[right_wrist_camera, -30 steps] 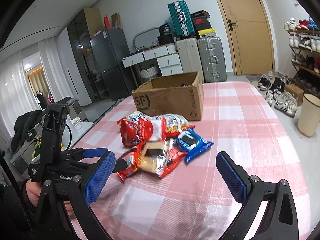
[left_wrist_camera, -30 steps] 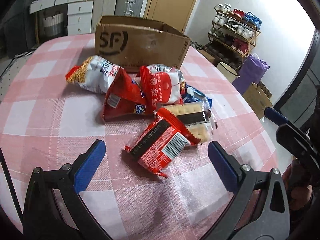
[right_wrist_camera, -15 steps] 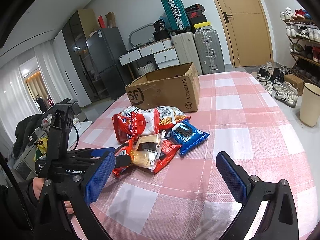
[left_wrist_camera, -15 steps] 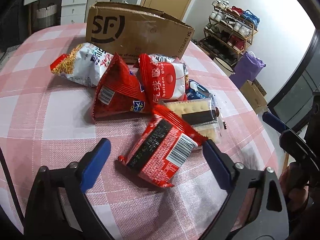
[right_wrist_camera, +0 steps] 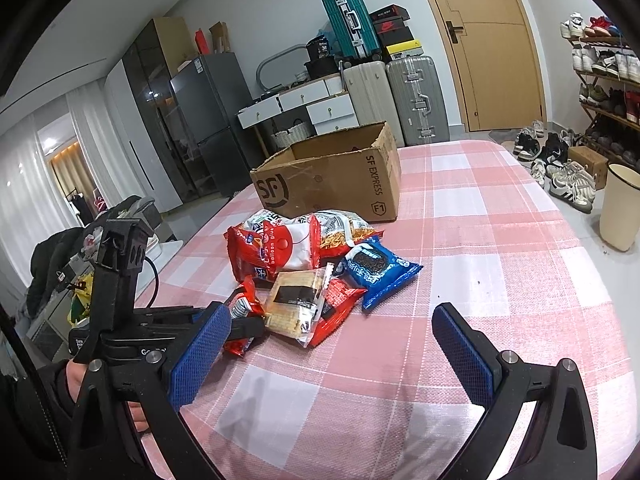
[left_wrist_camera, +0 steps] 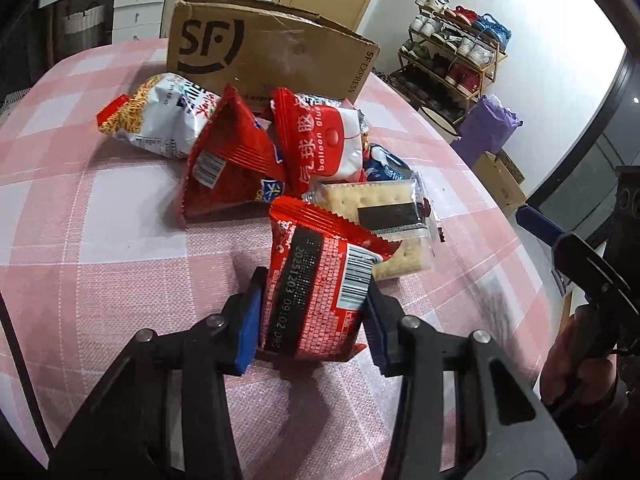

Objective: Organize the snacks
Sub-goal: 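Grasp the red wafer pack with the left tool, then grasp the clear cracker pack with the right tool while the left tool holds the red pack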

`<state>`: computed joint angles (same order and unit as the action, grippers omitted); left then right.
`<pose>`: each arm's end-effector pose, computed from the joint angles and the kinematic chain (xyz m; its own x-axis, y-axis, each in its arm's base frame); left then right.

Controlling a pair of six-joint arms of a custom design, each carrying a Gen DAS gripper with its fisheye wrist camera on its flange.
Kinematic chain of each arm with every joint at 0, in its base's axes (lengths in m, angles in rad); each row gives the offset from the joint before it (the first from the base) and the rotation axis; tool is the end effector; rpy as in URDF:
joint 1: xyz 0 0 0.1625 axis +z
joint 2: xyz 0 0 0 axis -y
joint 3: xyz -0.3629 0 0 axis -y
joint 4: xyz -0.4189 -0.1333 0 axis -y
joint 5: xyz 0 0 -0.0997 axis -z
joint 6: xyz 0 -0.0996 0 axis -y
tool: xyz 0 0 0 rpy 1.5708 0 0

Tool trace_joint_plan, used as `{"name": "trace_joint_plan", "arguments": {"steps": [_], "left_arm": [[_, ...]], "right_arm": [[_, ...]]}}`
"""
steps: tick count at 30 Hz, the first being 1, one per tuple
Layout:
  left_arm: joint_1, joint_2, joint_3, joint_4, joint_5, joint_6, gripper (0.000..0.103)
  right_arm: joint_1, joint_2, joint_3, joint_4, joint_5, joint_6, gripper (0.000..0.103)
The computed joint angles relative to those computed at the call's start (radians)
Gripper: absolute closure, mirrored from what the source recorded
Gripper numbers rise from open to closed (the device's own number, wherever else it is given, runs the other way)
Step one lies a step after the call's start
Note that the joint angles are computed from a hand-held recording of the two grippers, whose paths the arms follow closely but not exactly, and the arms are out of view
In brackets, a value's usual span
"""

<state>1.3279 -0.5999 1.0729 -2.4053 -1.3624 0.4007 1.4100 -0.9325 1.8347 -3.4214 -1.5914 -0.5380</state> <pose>-0.0431 -0.8137 0.1207 -0.8029 0.5054 -0.3161 0.5844 0.7719 -0.2502 0.0311 -0.6280 0.1482 -0.8930 -0.1432 0.4266 -0.4242 0.5847 -0.6916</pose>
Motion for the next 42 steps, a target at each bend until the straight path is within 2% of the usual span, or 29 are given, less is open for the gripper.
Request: {"name": "trace_joint_plan", "arguments": {"steps": [3,4,13,20,32,34,42], "left_arm": [[-0.001,-0.017,0.025,-0.022,0.001,-0.003,0.062],[0.003,-0.051,0.067,-0.033,-0.003,-0.001,0.062],[0.017,-0.107,0.112,-0.04,-0.031,-0.005,0.062],[0.041,-0.153,0.143,-0.046,-0.048,-0.007,0.062],[0.073,-0.195,0.165,-0.038,-0.084,-0.022,0.062],[0.075,-0.197,0.166,-0.038,-0.086,-0.024,0.062],[0.092,-0.194,0.15,-0.025,-0.112,-0.037,0.062]], "right_arm": [[0.004,0.0,0.003,-0.003,-0.006,-0.003,0.001],[0.007,0.002,0.001,-0.002,-0.012,-0.003,0.001],[0.019,0.02,-0.024,0.037,-0.041,0.01,0.001],[0.021,0.046,-0.067,0.131,-0.055,0.051,0.001],[0.027,0.113,-0.174,0.288,-0.003,0.101,0.001],[0.032,0.128,-0.193,0.302,-0.013,0.11,0.001],[0.051,0.161,-0.237,0.363,-0.015,0.105,0.005]]}}
